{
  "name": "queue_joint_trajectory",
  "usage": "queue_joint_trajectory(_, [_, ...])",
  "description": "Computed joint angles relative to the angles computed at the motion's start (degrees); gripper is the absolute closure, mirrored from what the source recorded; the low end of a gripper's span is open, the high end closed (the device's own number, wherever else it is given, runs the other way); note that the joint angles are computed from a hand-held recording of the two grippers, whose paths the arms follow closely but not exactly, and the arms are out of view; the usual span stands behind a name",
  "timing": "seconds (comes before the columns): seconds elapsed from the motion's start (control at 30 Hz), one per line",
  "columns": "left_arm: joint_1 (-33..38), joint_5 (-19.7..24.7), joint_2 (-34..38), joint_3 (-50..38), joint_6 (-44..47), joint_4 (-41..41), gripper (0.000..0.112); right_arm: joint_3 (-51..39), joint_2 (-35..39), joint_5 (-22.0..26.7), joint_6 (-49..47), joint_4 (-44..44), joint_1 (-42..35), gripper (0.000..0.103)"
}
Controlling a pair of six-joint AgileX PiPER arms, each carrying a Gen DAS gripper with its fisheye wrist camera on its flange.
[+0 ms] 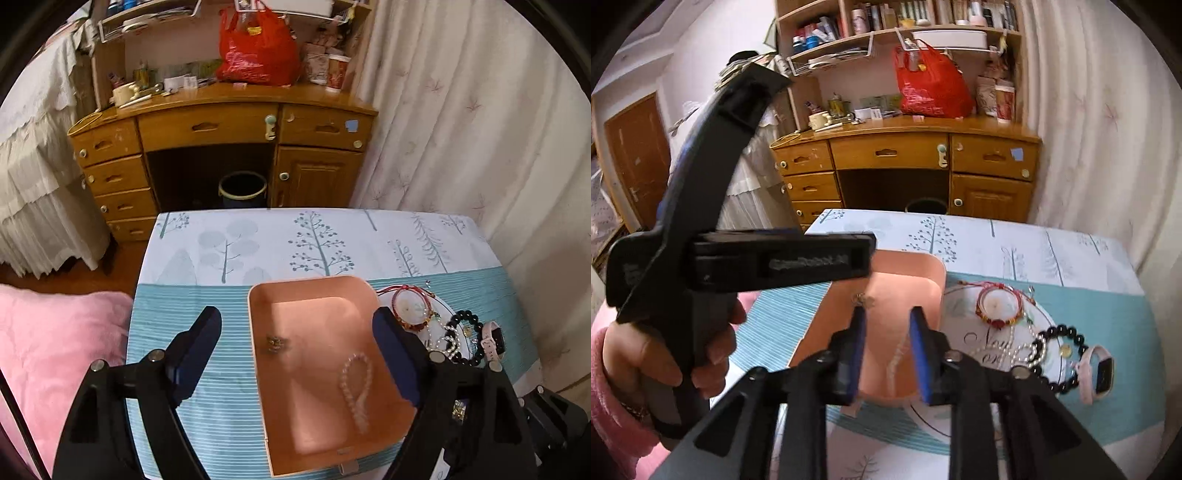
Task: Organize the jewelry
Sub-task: 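Carry both pieces into the pink tray and open both tools, then grasp the gold hair comb with the left tool while the right tool grasps the pink watch band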
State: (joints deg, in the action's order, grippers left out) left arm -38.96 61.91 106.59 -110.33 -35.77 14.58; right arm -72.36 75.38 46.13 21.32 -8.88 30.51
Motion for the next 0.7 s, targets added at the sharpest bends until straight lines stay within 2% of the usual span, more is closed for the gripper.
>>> queue_joint_trajectory(0.2, [0.83,0.45,0.56,0.16,1.01,-3.11,0.029,1.64,-1.21,1.24,4.51,-2.45,0.44,0.056])
queue_joint_trajectory(0.27, [0.19,0.86,0.63,0.98,0.70,-3.11,0.029,2.62,-1.57,1.95,5.25,-1.82,0.07,0.045])
queue_joint_trajectory(0.37, [-0.85,2.68,0.47,1.81,0.02,-3.86,0.029,4.72,-1.85,3.97,5.39,2.23,-2.28,0.036])
queue_joint_trajectory(0.5, [-3.00,1.56,-2.40,6.56,-2.33,-7.00,0.028,10.51,-4.18,5.15,1.25,12.90,-8.41,0.035])
queue_joint_trajectory(0.7, [-8.74,-1.99,-4.72,10.80,-4.38,-7.45,0.023,17.60,-10.47,9.59,5.11,10.69,-13.44,0.035])
